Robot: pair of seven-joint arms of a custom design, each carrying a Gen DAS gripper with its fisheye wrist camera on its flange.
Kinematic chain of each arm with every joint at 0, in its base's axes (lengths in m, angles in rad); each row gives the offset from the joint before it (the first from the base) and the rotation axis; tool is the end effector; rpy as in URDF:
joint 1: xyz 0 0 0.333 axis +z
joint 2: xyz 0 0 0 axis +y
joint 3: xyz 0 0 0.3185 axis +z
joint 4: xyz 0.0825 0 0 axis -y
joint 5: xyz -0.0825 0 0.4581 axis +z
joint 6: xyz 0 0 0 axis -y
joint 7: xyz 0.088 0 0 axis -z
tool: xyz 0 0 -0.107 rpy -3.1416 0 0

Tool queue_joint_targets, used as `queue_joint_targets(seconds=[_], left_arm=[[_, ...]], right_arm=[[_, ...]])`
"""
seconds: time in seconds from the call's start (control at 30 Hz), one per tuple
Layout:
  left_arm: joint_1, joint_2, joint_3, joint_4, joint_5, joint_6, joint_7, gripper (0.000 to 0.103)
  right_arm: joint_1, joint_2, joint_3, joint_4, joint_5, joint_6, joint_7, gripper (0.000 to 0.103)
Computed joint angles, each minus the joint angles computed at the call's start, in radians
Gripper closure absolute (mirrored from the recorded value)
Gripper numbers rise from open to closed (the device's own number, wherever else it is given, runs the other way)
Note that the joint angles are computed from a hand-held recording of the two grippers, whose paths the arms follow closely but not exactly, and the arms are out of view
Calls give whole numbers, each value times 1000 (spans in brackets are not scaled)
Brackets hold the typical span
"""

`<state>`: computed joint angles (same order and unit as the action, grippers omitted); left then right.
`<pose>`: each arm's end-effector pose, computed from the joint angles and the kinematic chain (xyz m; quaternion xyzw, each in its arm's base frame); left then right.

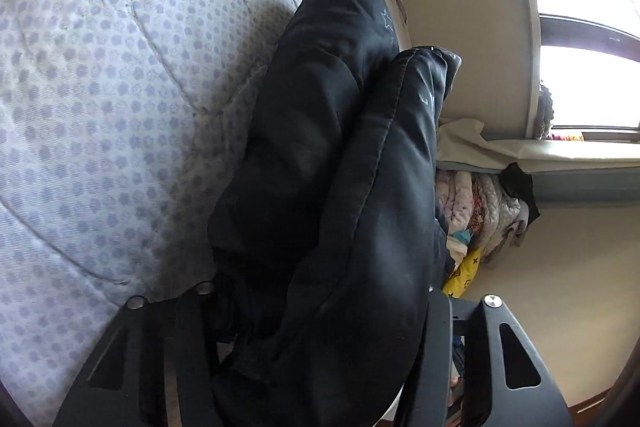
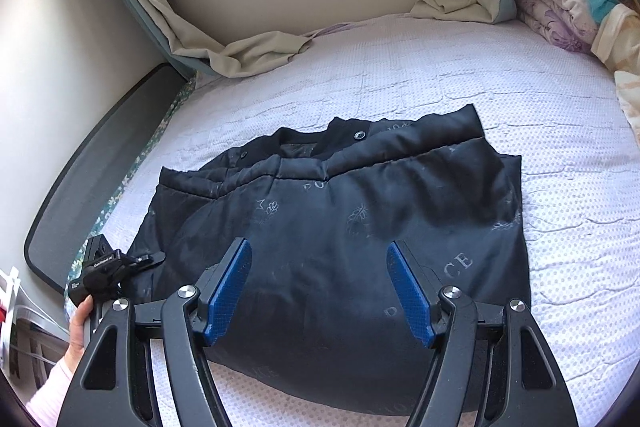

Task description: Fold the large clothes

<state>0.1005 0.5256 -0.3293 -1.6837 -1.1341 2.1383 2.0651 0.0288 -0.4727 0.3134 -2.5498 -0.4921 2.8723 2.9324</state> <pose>0.7229 -0.1837 0.2918 0.6139 -0.5982 0.3880 0.3388 0.4685 0.1987 0.4710 -0.4380 0.7996 -0.1936 0.3623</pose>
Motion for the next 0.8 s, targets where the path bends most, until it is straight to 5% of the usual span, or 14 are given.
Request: queue_joint_targets(seconds=[0.07,0.23,0.5,0.8], left_arm=[[-2,-7,-1,-2,-1,7,1,57],[-14,-28,-3,-7,-6,26,-3,64],[-10,-38,3,-16,-22,17,5,68],[-26,-152,14,-83,-33,44,120,72]], right_arm=[[-2,12,6,14,-10,-11,-7,35],[-14,61,39,78,-116,-72,-10,72],[68,224,-8,192,-234,-143,-30,74],[137,377,-120,245,-345,-102,55,77]])
